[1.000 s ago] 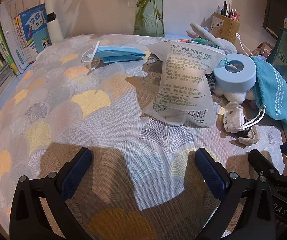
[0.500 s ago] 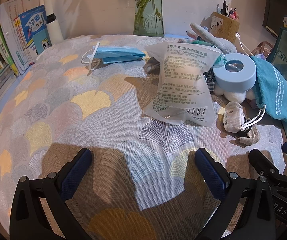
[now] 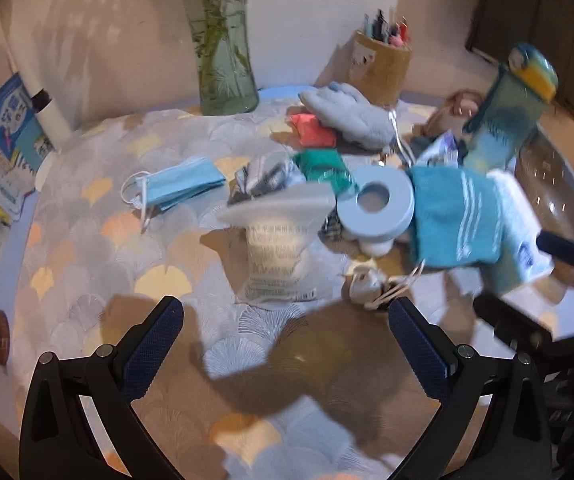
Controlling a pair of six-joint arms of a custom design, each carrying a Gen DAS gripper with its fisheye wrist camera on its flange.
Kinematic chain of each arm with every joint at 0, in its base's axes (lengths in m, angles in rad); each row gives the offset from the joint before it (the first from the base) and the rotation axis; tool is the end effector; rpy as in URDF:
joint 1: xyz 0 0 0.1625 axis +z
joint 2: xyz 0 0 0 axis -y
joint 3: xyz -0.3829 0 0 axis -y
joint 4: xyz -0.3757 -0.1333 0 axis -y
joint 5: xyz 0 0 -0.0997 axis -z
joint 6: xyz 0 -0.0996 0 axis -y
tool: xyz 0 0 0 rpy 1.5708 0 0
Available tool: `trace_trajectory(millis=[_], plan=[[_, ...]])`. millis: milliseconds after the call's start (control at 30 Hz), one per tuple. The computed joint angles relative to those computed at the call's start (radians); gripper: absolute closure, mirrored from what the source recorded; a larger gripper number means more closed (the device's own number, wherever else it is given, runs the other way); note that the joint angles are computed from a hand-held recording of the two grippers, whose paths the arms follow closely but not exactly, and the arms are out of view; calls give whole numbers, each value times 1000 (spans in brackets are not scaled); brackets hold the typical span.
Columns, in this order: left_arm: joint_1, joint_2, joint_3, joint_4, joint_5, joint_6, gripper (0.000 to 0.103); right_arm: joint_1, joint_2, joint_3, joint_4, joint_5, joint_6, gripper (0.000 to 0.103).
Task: Organize soft objects
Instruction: 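Grasp the blue face mask with the left tool while the right tool grasps the white printed plastic bag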
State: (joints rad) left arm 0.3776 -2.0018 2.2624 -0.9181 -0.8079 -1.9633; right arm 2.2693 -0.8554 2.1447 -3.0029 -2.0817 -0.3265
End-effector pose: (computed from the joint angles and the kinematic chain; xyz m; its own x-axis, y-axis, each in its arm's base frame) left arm -0.1179 -0.2642 0.2907 -0.6174 -0.5423 -0.5698 0.0062 0.7210 -0.6930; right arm 0.3648 -0.3029 0.0188 -0.4710 -0.7240 0.5041 -0.8315 0.5551 0.0204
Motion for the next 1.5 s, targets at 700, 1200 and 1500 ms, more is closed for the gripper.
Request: trace_trajectory(millis=[700, 1200, 1500], plan=[[20, 14, -54, 34, -94, -69, 1, 46, -28, -44, 166, -39, 107, 2], [28, 7, -42, 1, -97, -37, 1, 23, -35, -54, 230, -31, 172, 2], [35, -2, -37, -11, -98, -26, 1, 14, -33, -66, 272, -25, 207, 2]])
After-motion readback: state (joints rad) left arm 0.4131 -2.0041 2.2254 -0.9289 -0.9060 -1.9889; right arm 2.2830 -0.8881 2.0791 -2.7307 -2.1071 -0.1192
